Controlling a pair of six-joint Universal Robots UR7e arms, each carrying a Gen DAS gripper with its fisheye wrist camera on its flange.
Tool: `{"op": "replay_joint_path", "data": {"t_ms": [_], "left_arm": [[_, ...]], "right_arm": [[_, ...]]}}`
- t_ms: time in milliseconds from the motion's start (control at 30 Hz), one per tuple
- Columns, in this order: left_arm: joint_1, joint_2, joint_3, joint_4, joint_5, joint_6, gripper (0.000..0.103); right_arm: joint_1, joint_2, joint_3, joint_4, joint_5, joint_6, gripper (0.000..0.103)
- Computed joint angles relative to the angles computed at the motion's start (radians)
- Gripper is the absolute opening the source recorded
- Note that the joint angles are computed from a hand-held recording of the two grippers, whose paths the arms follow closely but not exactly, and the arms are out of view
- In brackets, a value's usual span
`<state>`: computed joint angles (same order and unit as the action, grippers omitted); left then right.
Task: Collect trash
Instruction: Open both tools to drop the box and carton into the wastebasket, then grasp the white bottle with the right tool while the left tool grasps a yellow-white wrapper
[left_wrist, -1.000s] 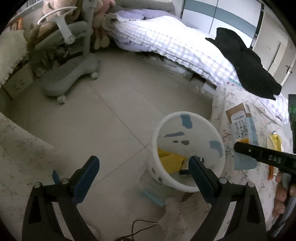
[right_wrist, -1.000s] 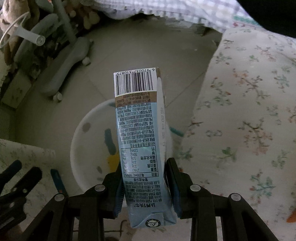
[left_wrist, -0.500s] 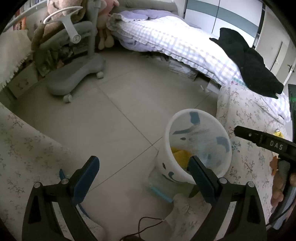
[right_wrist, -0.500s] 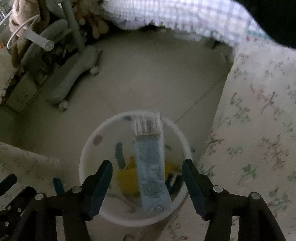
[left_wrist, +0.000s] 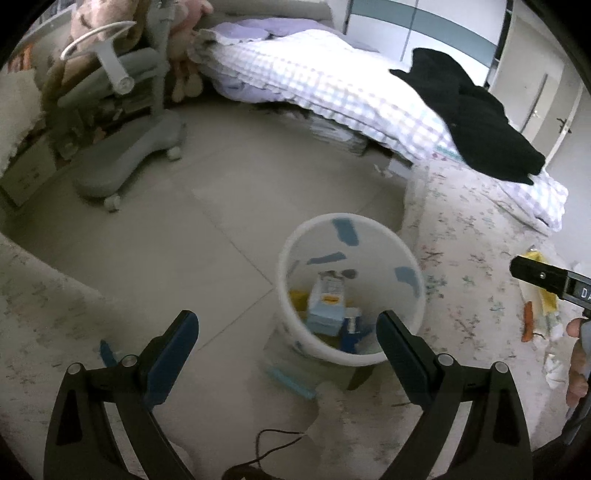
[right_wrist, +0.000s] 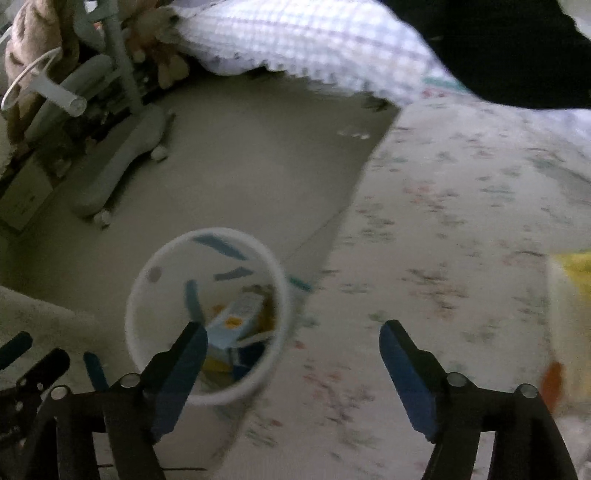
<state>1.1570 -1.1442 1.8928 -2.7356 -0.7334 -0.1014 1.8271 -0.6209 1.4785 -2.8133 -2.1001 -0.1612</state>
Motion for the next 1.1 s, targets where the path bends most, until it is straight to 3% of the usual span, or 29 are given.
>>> {"op": "replay_joint_path", "data": {"t_ms": [733,1100], "left_arm": [[-0.093,0.177,-0.108,0.087,-0.117,-0.047,0.098],[-0.131,0.302,-0.196,0.123,-0.158,-0.070,0.098]], "right_arm": [[-0.189,-0.309,0.223,-0.039,-0.119,0.069,0.082],[-0.297,-0.367,0.245,0.020,-0.063,0.099,0.081]]}}
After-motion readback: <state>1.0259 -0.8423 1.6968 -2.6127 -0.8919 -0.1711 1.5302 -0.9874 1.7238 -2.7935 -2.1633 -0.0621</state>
